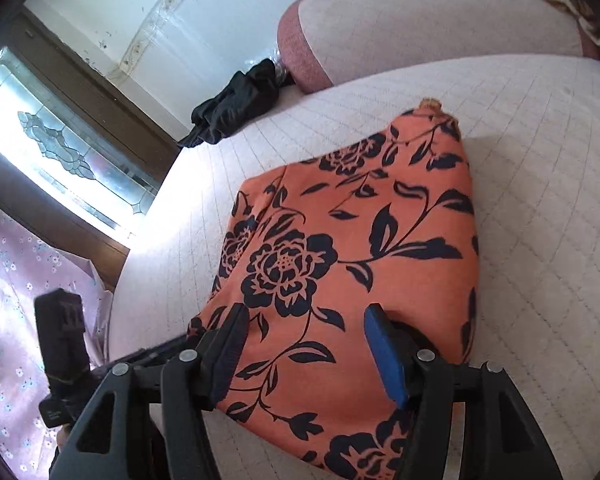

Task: Fold small clothes

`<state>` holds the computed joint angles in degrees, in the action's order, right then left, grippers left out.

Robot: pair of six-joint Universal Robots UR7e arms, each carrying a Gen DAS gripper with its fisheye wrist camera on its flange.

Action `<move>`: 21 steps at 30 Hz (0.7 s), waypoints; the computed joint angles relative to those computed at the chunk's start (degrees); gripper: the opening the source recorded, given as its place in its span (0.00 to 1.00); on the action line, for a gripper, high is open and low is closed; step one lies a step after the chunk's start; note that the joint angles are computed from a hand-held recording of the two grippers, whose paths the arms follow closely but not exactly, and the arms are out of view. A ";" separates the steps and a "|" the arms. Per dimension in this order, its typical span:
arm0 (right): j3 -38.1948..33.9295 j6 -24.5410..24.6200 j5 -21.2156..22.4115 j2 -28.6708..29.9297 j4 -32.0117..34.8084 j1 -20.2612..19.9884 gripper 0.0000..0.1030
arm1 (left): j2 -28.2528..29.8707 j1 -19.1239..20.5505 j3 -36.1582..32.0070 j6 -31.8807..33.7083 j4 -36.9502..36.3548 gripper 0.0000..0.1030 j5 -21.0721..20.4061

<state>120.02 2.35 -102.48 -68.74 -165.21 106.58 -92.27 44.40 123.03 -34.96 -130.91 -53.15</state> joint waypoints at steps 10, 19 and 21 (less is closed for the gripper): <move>1.25 -1.70 1.15 1.08 -1.89 -0.73 0.65 | 22.70 12.88 -19.36 10.54 -1.57 0.17 -7.08; 1.62 -2.49 0.13 1.72 -3.01 0.06 0.70 | 15.38 5.61 -11.31 8.80 -1.85 0.54 3.48; 1.48 -2.36 -0.23 1.73 -2.67 0.25 0.70 | 11.98 3.09 -8.56 7.47 1.07 0.54 6.03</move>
